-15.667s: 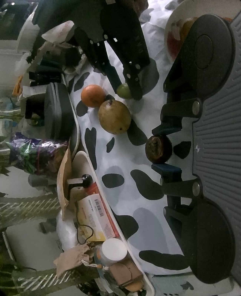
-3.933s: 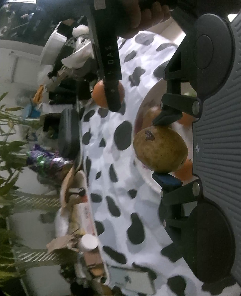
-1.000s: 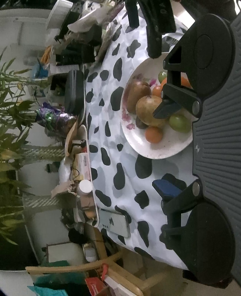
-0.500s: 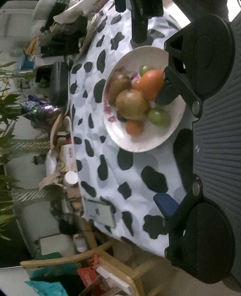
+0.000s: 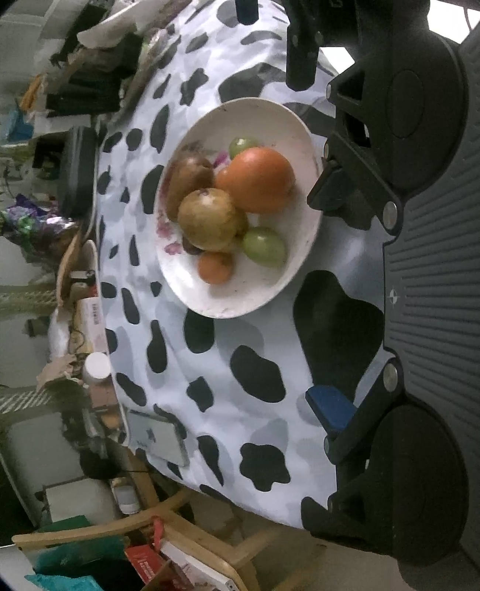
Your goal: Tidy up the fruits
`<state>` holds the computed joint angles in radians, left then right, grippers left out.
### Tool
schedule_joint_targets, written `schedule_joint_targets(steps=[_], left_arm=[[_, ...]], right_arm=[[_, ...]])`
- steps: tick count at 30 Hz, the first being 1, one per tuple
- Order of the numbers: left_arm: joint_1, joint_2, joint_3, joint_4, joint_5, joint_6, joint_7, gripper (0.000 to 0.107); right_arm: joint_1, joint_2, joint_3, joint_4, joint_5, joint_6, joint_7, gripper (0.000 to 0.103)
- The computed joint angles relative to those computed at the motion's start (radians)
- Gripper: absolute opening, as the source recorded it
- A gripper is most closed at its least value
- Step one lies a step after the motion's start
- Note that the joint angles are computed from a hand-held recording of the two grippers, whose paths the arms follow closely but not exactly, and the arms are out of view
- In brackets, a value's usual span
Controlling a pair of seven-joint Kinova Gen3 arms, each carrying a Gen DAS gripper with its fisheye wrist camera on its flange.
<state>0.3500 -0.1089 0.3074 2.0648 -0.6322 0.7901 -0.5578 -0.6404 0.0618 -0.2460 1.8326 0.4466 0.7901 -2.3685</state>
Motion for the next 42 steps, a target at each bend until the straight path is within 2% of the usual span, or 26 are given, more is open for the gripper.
schedule_joint_targets(steps=[8,42], left_arm=[[0.004,0.012,-0.012,-0.01,0.036,0.013,-0.041,0.103],[0.018,0.024,-0.02,-0.018,0.039,0.024,-0.046,0.103]], right_arm=[[0.0,0.01,0.004,-0.013,-0.018,0.021,0.018,0.103],[0.0,0.013,0.008,-0.013,-0.023,0.022,0.025,0.103]])
